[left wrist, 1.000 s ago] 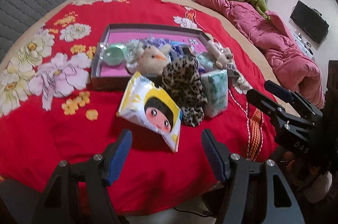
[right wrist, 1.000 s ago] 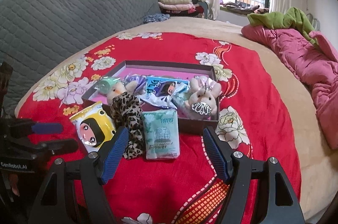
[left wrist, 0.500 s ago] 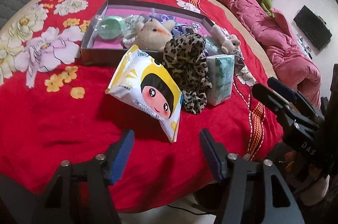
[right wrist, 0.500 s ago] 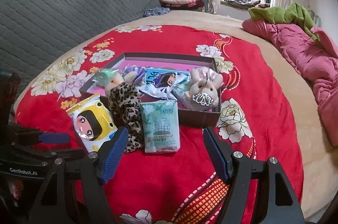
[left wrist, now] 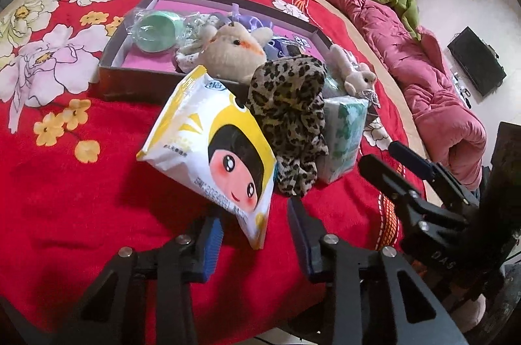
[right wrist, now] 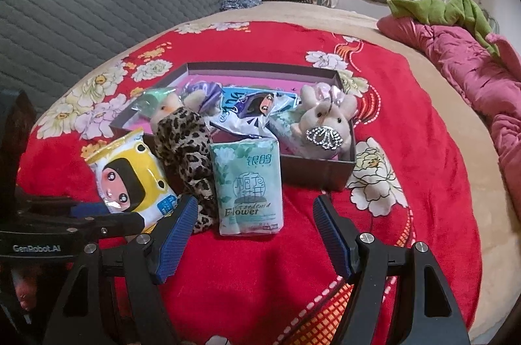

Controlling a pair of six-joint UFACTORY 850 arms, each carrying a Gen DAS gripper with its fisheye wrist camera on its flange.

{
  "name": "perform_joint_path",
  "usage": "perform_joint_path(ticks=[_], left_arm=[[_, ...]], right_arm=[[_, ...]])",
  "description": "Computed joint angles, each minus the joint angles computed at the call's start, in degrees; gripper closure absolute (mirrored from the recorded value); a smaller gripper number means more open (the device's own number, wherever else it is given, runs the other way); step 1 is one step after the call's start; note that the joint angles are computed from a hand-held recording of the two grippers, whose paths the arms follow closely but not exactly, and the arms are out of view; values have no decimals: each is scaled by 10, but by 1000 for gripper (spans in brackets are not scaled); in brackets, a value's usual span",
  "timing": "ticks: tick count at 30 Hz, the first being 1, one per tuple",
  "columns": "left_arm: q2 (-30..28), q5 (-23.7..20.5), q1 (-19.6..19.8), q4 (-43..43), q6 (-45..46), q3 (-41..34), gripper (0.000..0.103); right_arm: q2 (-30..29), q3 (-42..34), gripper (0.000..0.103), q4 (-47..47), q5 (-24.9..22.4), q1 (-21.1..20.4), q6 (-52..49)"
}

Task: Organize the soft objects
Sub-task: 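Lower the left gripper onto the yellow wipes pack while the right approaches the green tissue pack, then close the left gripper on the wipes pack while the right grasps the green tissue pack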

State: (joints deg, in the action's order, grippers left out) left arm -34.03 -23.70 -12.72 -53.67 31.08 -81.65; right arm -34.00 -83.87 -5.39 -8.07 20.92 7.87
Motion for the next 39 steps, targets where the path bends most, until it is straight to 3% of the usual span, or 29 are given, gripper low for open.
perform_joint_path(ticks=[4, 9, 16, 22, 24, 29, 32, 39], left_arm=[[-8, -4, 3, -20, 14, -8, 67], [-18, -12, 7, -43, 31, -17, 70], [-34, -18, 4, -46, 31, -36, 73], [-43, -18, 3, -54, 33, -48, 83], [-47, -22, 4, -58, 35, -51, 83], [-51, -28, 7, -84, 55, -54, 86], [-50, -25, 6, -76, 55, -54, 87], [-32, -20, 3, -97, 93, -39, 87]], right_arm=[[-22, -23, 28, 9, -11, -1, -2], [-44, -49, 28, -56, -24, -2, 74], [-66, -73, 29, -17, -30, -4, 40], [-75, -84, 29, 46, -31, -7, -23], [-76, -85, 35, 115, -32, -9, -92], [-75, -84, 52, 151, -29, -6, -143], [-73, -82, 53, 131, -27, -4, -127], [-59, -67, 58, 248, -12, -12, -223]])
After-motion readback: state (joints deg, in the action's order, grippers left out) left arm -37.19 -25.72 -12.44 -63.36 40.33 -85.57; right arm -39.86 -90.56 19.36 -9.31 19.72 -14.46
